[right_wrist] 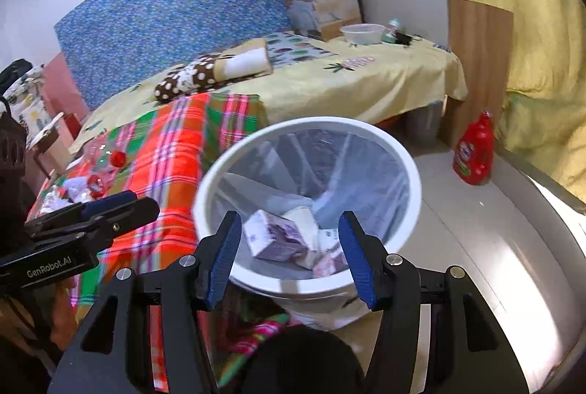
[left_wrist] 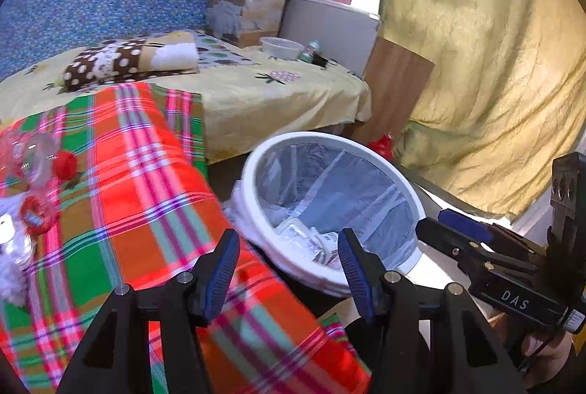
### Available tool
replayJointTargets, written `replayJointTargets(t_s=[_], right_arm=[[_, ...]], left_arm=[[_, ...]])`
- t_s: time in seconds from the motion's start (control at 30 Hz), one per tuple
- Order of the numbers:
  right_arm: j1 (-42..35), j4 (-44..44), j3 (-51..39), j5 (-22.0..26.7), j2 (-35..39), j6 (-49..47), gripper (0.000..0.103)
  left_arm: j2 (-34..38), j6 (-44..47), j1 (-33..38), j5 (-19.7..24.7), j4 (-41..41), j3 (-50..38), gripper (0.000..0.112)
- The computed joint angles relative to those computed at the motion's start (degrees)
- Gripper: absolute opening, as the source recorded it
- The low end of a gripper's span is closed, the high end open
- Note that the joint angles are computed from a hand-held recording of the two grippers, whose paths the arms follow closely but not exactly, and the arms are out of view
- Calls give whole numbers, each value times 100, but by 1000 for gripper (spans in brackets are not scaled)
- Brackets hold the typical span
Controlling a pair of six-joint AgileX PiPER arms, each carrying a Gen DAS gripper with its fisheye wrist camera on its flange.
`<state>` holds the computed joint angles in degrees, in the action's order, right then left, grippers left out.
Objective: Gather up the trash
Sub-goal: 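Move both grippers back toward the remaining trash on the bed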
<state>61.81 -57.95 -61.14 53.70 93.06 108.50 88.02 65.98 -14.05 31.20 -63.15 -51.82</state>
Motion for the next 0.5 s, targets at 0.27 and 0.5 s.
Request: replayJointTargets(t_s=[0.27, 0.5], right_arm=[[116, -131, -502, -207, 366, -103, 57], [255, -52, -1085, -442, 760, -413, 57]], left_arm=[[-674, 292, 934, 31, -165, 650, 55], [-1121, 521, 2019, 344, -148, 1076, 55]])
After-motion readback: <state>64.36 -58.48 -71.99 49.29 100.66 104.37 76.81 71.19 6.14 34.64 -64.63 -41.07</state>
